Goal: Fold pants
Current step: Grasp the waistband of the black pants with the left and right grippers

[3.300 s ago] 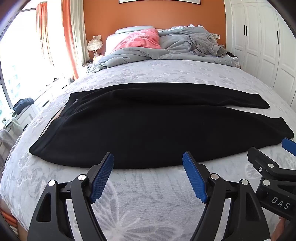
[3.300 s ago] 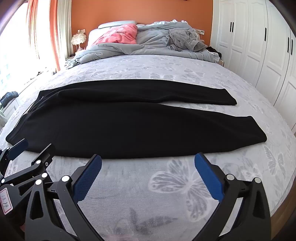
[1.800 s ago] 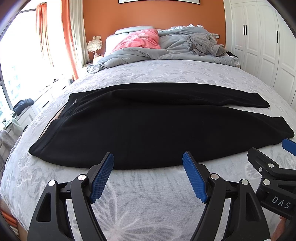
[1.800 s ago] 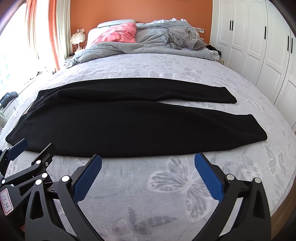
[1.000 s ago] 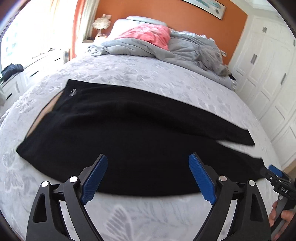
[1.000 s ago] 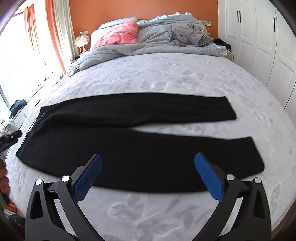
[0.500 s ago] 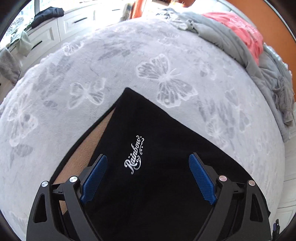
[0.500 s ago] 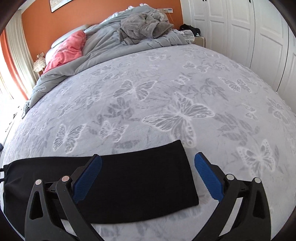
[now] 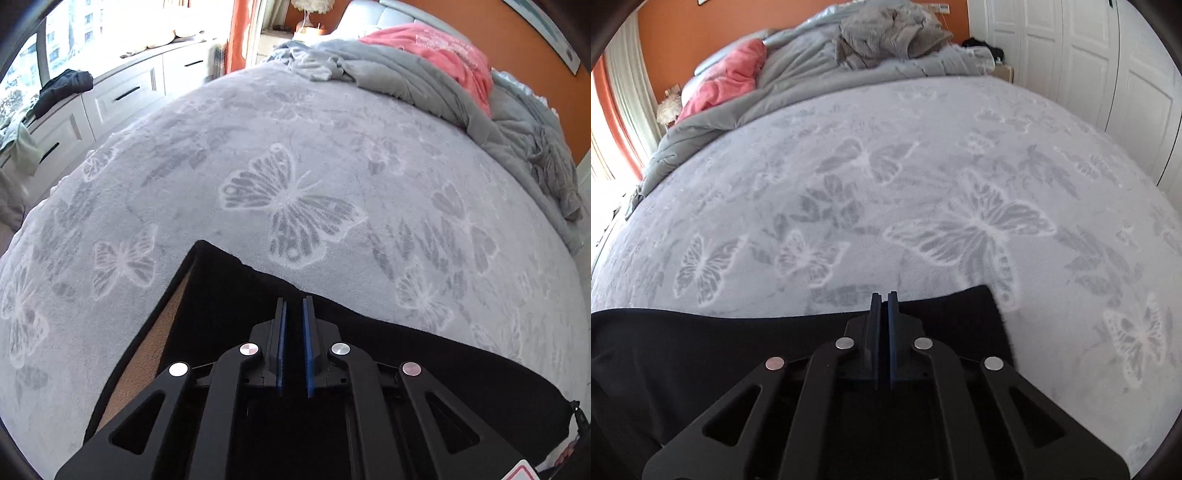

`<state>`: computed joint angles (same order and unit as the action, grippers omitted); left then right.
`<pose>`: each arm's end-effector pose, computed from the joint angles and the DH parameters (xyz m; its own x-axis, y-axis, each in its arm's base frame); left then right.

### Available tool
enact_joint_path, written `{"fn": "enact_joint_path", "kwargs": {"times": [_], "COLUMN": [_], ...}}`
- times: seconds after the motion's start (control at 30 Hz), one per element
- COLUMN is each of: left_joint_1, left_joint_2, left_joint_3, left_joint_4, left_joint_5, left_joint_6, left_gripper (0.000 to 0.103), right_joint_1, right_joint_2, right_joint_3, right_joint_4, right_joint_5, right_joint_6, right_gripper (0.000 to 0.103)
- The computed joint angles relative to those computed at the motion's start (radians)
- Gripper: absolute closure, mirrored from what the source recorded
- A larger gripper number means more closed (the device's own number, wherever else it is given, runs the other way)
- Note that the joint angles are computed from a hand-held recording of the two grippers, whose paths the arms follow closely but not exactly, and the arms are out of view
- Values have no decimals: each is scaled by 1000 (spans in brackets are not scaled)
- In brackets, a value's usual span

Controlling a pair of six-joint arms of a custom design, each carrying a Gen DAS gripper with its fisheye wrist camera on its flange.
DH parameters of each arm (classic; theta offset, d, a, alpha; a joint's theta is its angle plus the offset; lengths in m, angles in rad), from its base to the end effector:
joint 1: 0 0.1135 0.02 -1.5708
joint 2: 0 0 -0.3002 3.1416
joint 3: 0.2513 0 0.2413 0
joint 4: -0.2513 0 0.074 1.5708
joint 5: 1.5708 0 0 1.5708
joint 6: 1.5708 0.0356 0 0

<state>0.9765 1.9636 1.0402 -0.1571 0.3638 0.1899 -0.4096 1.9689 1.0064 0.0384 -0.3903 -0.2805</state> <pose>0.2200 0.3030 0.1460 -0.6135 -0.5928 -0.5217 -0.5750 0.7882 -0.2194 0.3573 -0.1403 0.1474 -0.7472 0.0453 -0.6631 -0.0508 0.9909 0.1250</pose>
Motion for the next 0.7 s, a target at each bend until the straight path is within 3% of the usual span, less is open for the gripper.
{"fn": "enact_joint_path", "kwargs": {"times": [0.1, 0.2, 0.3, 0.37, 0.5, 0.57, 0.63, 0.7], "left_joint_1": [61, 193, 360, 501, 775, 860, 915, 986], "left_joint_2": [-103, -254, -342, -352, -271, -218, -173, -116], "left_joint_3": [-14, -36, -21, -3, -6, -50, -124, -157], "left_joint_4": [-76, -232, -463, -658, -922, -912, -826, -789], "left_joint_5": [102, 267, 397, 446, 415, 333, 224, 149], "left_joint_6": [29, 158, 380, 603, 1017, 1115, 1176, 1230], "left_gripper": [98, 98, 98, 98, 97, 97, 96, 96], "right_joint_1": [-73, -221, -386, -514, -695, -743, -769, -742], "right_joint_2": [-166, -328, -387, -378, -303, -284, -293, -335], "right_joint_3": [-81, -142, -151, -154, -161, -188, -232, -285], "right_joint_4": [-50, -148, -307, -424, -591, -643, -675, -682], "right_joint_5": [-105, -264, -360, -408, -411, -388, -370, -355], "right_joint_6": [-65, -165, -332, -484, -721, -821, -893, -907], "right_gripper": [103, 103, 103, 103, 103, 102, 99, 97]}}
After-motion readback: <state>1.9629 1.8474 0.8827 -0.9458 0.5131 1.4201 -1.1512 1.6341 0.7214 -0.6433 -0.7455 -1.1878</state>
